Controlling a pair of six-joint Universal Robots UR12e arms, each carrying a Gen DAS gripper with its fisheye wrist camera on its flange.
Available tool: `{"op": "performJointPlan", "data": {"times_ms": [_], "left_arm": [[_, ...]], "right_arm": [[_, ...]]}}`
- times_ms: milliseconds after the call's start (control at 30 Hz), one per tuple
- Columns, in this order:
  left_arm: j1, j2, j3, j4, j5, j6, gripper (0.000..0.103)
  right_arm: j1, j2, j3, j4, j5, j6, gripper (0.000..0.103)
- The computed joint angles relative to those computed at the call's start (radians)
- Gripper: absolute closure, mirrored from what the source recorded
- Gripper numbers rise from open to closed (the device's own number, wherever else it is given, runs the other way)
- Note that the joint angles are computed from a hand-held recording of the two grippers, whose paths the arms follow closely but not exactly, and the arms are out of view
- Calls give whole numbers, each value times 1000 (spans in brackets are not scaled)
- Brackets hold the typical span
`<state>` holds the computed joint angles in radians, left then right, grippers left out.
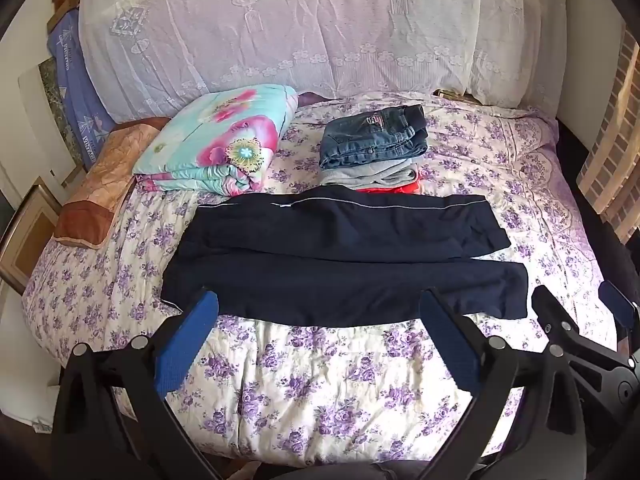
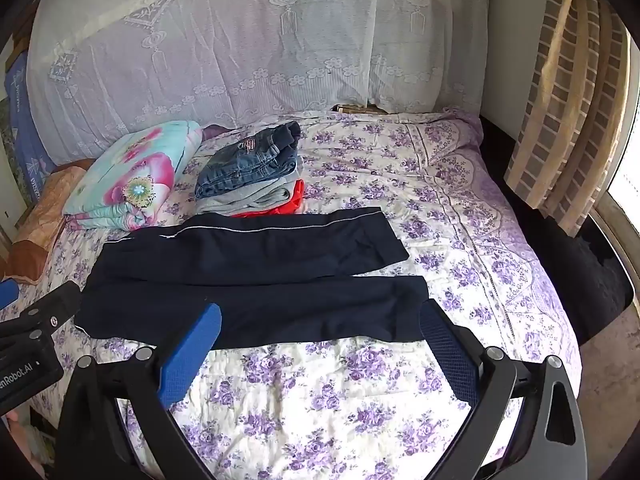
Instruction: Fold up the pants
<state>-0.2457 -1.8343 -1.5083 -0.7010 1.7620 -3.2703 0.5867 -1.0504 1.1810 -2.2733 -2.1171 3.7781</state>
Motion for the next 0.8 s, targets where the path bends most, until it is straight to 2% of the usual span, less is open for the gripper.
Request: {"op": "performJointPlan", "data": {"times_ms": [800], "left_arm": [[-1,3,-4,-5,-8,1,5]], "right_arm": [[1,2,0,-1,-4,0,4]]}}
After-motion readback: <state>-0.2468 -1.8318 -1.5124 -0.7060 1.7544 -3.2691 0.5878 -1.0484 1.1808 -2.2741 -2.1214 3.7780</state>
